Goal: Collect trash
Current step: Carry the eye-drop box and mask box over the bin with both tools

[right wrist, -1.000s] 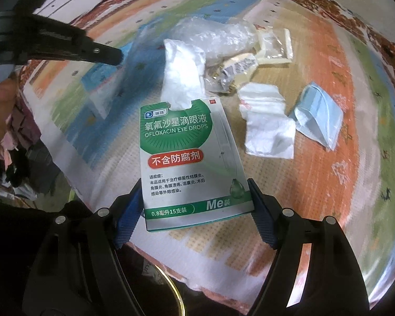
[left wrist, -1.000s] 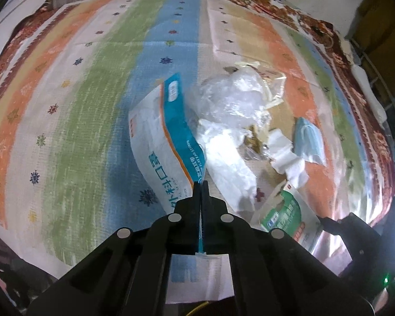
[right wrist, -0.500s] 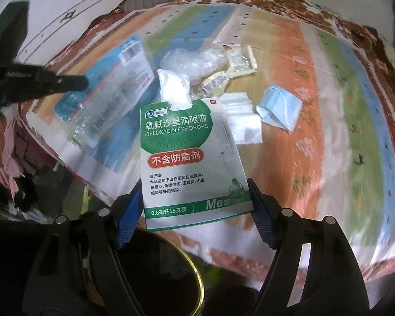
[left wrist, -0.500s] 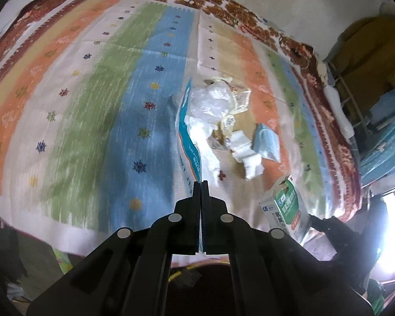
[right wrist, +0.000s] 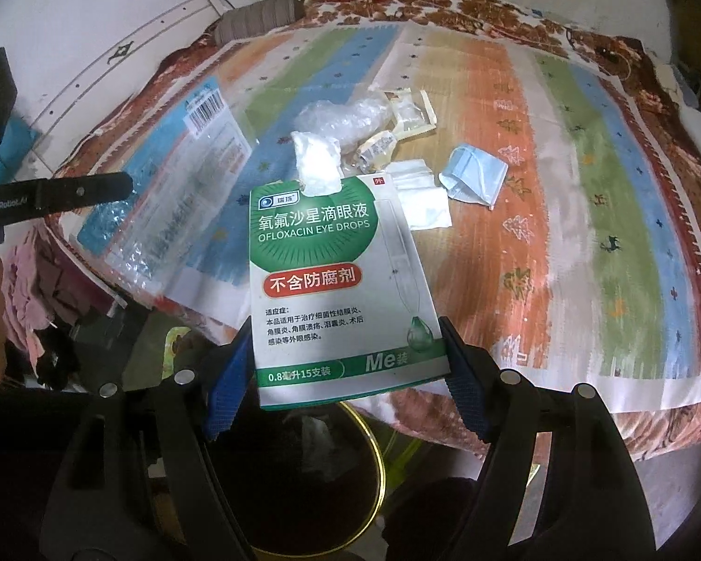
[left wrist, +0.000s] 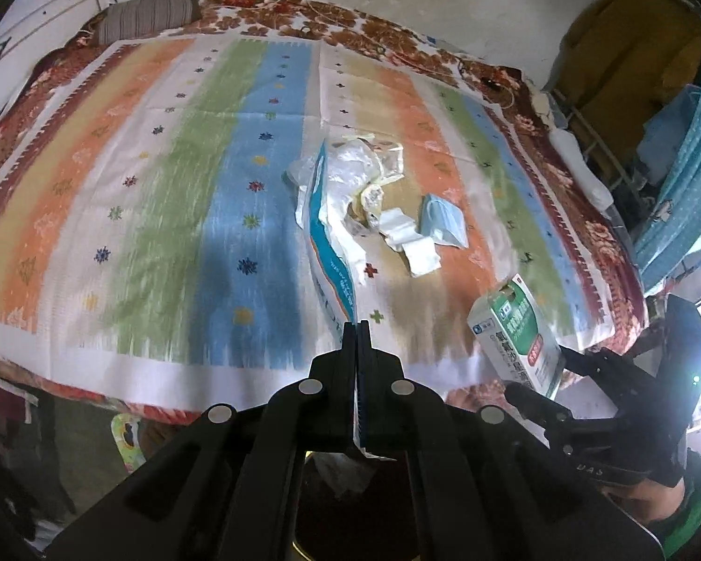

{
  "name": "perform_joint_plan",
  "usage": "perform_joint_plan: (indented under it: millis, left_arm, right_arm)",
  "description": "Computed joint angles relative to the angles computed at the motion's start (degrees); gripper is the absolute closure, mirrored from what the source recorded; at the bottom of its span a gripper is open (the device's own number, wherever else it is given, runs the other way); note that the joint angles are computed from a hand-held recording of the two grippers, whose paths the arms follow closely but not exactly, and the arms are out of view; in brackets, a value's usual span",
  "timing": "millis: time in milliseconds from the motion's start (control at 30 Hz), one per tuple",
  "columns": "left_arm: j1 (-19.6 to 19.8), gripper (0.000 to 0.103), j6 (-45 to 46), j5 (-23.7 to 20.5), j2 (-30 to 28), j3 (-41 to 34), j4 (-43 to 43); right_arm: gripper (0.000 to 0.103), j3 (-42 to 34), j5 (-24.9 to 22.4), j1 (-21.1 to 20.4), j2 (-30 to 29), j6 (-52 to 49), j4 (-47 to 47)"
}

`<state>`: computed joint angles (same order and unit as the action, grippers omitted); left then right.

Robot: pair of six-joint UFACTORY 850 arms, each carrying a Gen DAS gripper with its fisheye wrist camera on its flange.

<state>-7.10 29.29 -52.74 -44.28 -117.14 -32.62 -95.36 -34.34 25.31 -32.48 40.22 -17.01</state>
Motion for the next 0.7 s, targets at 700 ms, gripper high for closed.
perform_joint_plan:
  millis: [700]
  left_arm:
    - [2.11, 0.103, 14.12, 3.07, 13.93, 20.5, -13.4]
  right_arm:
    - [0.033, 11.79, 5.53, 4.69, 8.34, 12.69, -7.25]
